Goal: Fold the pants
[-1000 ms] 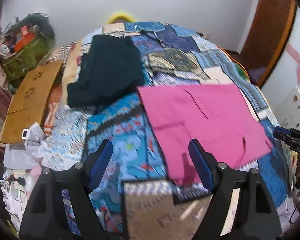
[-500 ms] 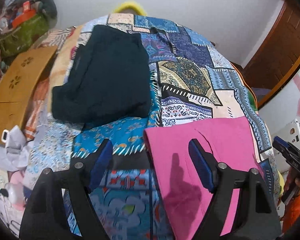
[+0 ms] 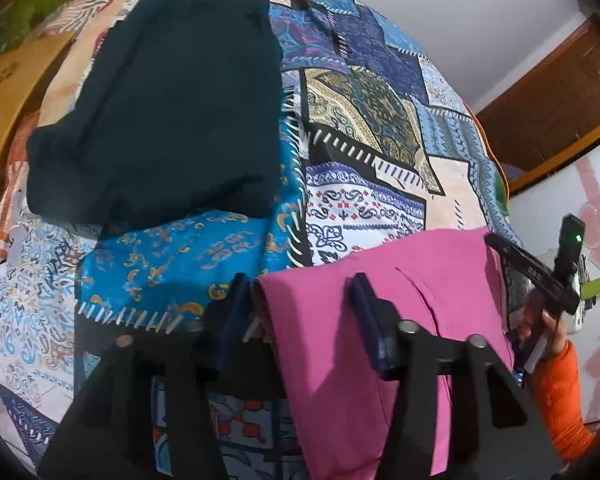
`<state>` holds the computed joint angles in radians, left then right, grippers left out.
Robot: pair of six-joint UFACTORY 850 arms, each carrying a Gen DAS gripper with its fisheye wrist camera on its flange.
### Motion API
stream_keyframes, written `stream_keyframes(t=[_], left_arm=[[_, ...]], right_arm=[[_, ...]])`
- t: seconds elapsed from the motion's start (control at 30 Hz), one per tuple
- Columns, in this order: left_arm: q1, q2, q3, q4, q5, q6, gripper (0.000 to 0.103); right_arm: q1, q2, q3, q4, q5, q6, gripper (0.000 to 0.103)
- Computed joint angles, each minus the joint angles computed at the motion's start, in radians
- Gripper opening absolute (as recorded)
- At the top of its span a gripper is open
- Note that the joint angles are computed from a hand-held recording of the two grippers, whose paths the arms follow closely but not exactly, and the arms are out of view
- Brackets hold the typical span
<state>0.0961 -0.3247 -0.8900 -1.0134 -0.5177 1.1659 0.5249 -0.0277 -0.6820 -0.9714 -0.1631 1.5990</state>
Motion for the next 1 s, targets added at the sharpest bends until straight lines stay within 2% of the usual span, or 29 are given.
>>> stream_keyframes(t=[0.07, 0.13, 0.2, 0.23, 0.27, 0.3, 0.33, 0.37, 0.43, 0.5, 0.67, 0.77, 0.87, 0.93, 1.0], left_arm=[[0.002, 0.004, 0.006, -0.026, -0.002, 0.015, 0.048], [0.011, 0.000, 0.004, -0.042, -0.017, 0.013, 0.045], [0.018, 0.001, 0.006, -0.057, -0.024, 0.026, 0.040], [0.017, 0.006, 0.013, -0.066, -0.015, 0.037, 0.038], [0.017, 0.014, 0.021, -0.070, -0.003, 0.046, 0.033], [0.014, 0.026, 0.033, -0.080, 0.019, 0.064, 0.023], [0.005, 0.044, 0.051, -0.092, 0.068, 0.073, 0.014], [0.005, 0.051, 0.058, -0.096, 0.086, 0.079, 0.014], [0.021, 0.051, 0.068, -0.133, 0.075, 0.112, 0.014], [0.022, 0.053, 0.079, -0.150, 0.097, 0.134, 0.014], [-0.014, 0.087, 0.114, -0.153, 0.221, 0.159, 0.014], [-0.039, 0.105, 0.121, -0.055, 0.279, 0.100, 0.020], [-0.044, 0.129, 0.126, 0.000, 0.281, 0.073, 0.021], [-0.044, 0.152, 0.132, 0.008, 0.271, 0.084, 0.024], [-0.051, 0.180, 0.146, -0.024, 0.293, 0.119, 0.036]], right_arm=[[0.002, -0.022, -0.016, -0.008, -0.004, -0.017, 0.042], [0.003, -0.044, -0.034, 0.082, -0.008, -0.144, 0.036], [0.018, -0.068, -0.053, 0.116, -0.042, -0.211, 0.033], [0.027, -0.079, -0.062, 0.113, -0.059, -0.226, 0.028], [0.031, -0.085, -0.067, 0.112, -0.073, -0.234, 0.019], [0.041, -0.094, -0.075, 0.113, -0.096, -0.243, 0.013], [0.039, -0.098, -0.078, 0.140, -0.094, -0.279, 0.009], [0.041, -0.101, -0.080, 0.132, -0.101, -0.275, 0.008], [0.054, -0.109, -0.085, 0.102, -0.128, -0.258, 0.007], [0.067, -0.118, -0.092, 0.076, -0.156, -0.240, 0.007], [0.090, -0.145, -0.116, 0.052, -0.224, -0.227, 0.004], [0.114, -0.157, -0.135, 0.044, -0.281, -0.234, 0.006], [0.127, -0.141, -0.137, 0.078, -0.303, -0.261, 0.008], [0.132, -0.110, -0.129, 0.099, -0.299, -0.261, 0.012], [0.144, -0.086, -0.129, 0.077, -0.299, -0.226, 0.019]])
